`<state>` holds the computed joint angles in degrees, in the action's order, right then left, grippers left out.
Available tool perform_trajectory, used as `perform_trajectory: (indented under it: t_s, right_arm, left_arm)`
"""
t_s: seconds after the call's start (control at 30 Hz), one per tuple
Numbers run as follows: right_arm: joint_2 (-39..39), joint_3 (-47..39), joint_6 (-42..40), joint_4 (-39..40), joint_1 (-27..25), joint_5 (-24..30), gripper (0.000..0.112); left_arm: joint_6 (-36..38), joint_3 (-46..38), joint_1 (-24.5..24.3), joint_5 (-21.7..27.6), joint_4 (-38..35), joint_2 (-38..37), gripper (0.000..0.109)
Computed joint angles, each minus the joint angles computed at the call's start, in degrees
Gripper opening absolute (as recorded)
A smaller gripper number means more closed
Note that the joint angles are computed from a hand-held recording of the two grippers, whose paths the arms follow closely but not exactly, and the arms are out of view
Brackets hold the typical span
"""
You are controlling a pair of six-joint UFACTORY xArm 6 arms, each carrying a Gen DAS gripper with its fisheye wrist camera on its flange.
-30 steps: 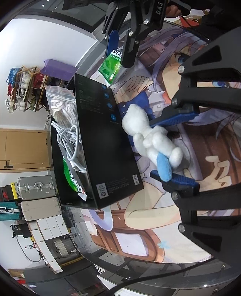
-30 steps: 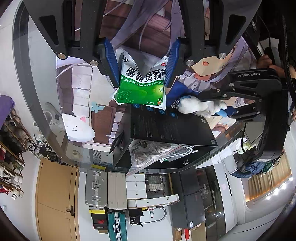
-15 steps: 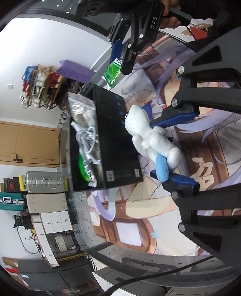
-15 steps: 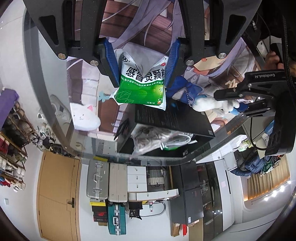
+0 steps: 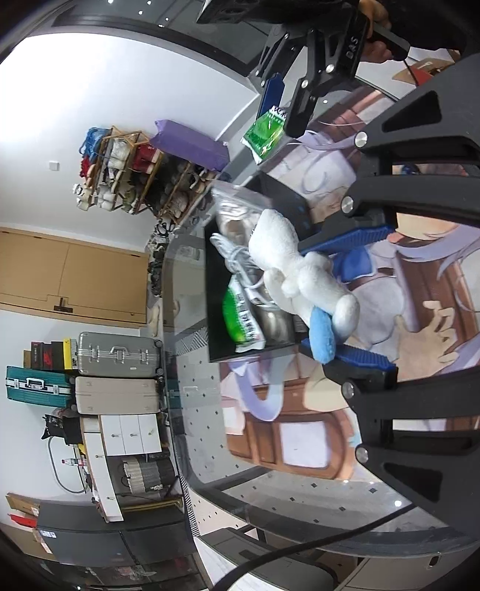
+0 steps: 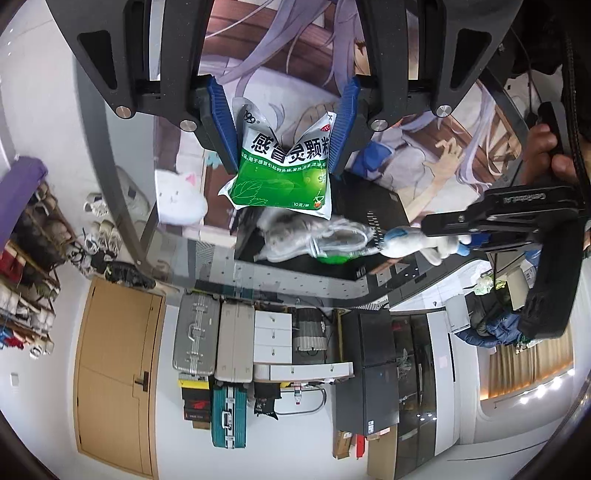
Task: Organize soft objects
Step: 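Carry both items over the black box and open both tools to drop them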
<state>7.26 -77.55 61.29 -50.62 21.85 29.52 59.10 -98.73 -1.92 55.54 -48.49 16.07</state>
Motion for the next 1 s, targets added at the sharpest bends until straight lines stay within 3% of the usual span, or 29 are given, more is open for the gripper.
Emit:
perform_trajectory:
  t_s: [0.23, 0.6, 1.0]
  right_arm:
    - [2.86, -7.9, -5.07, 1.9, 0.52, 4.08, 0.049]
    - [14.82, -24.99, -18.77, 11.38, -0.95, 7.88, 0.049]
    - [26.78, -40.38, -27.36, 17.69, -2.64, 13.08, 0.049]
  left_arm:
    - [-3.42, -5.77, -0.6, -1.51, 0.04, 3.66, 0.045]
    - [-9.9, -17.35, -2.2, -2.48, 2.95, 12.45, 0.045]
    - [-12.74, -21.38, -5.4, -5.25, 8.32, 17.07, 0.045]
